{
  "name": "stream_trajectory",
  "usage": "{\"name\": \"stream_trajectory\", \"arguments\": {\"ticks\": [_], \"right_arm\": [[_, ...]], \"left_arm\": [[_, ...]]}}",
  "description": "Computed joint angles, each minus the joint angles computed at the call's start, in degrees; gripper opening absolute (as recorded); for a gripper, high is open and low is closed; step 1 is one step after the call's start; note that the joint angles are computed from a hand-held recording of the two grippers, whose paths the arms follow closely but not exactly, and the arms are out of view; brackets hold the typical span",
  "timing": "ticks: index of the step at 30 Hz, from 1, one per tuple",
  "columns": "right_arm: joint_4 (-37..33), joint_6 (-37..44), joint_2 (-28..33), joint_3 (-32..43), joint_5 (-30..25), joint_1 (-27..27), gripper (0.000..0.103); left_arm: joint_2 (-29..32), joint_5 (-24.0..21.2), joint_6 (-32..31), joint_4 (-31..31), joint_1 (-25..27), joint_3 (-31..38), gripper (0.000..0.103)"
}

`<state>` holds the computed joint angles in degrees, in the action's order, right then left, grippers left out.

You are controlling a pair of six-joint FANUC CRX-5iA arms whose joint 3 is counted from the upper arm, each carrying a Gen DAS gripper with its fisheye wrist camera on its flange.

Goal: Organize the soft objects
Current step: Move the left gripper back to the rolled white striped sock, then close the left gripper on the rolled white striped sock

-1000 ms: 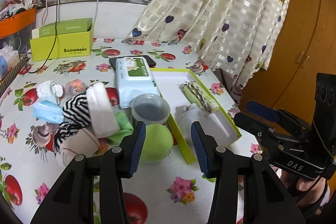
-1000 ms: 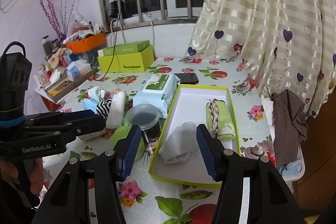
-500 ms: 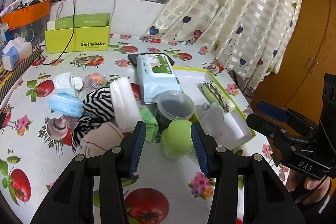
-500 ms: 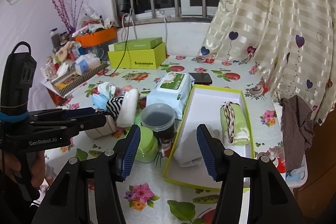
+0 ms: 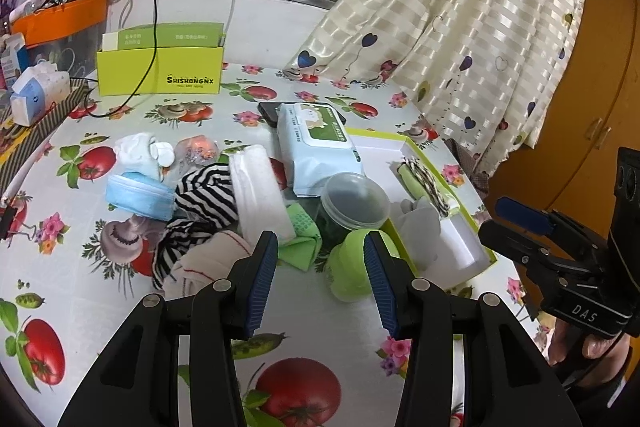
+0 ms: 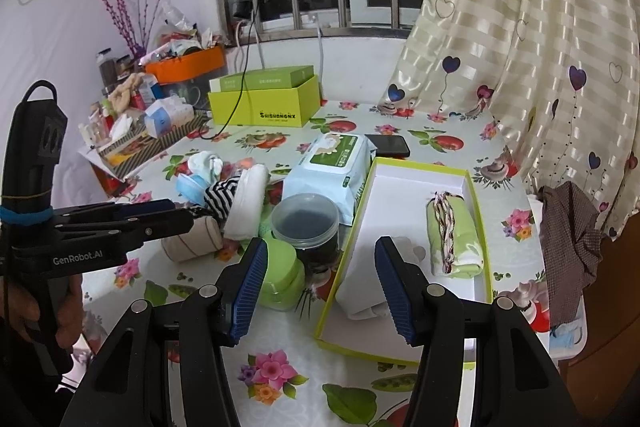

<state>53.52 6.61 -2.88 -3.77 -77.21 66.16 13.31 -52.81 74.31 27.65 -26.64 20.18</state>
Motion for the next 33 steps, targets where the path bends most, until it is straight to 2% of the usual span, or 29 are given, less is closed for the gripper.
{"name": "stream_trajectory", "arguments": {"ticks": [14, 22, 33], "right_arm": [[-0.1, 0.0, 1.1, 0.8, 0.5, 0.1, 0.056], [-0.5, 1.7, 1.5, 1.2, 2.6, -0.5, 0.056], [-3.0, 5.7, 3.1, 3.2, 5.5, -2.0, 0.056]], "left_arm": [[-0.8, -0.2, 1.9, -1.8, 1.7, -0.8, 0.046], [-1.9, 0.4, 2.5, -3.4, 3.8, -2.9, 0.046], [0.9, -1.5, 0.7, -4.6, 4.7, -1.2, 0.046]]}}
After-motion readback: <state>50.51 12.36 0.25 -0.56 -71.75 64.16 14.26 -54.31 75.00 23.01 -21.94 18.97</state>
